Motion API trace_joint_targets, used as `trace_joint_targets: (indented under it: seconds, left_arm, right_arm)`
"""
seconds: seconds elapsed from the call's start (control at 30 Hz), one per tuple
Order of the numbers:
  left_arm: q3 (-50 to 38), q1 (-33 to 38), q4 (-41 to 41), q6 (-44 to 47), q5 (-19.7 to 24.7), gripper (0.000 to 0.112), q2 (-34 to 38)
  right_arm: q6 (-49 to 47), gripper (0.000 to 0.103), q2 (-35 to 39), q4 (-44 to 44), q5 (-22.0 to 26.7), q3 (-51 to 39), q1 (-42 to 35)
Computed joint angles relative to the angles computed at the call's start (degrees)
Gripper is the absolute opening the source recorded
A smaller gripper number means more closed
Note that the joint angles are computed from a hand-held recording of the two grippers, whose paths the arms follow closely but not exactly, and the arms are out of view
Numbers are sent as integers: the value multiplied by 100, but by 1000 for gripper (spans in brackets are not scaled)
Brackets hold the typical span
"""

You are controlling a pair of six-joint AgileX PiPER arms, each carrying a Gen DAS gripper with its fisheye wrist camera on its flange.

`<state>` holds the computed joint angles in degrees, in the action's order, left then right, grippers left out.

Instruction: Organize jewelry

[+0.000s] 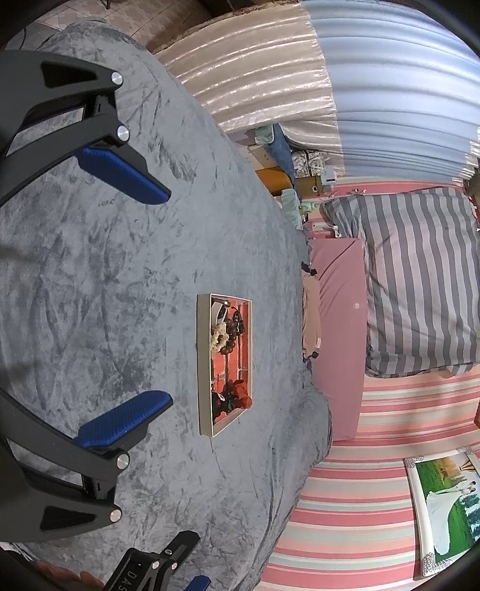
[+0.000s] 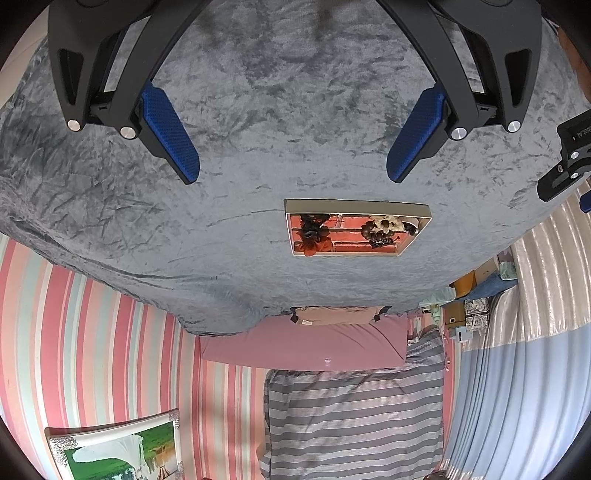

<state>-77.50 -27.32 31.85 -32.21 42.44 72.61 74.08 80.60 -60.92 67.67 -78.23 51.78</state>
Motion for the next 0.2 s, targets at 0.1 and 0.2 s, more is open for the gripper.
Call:
trace_joint_targets:
  seconds: [0.1,0.2]
  left_arm:
    - [-20,-15,-18,51,1,98,-7]
    - [-22,-35,-4,38,10,98,-14]
  right_arm:
    - [1,99,-1,-6,-3,6,-2]
    - [-19,99,5,2,7,-24,1]
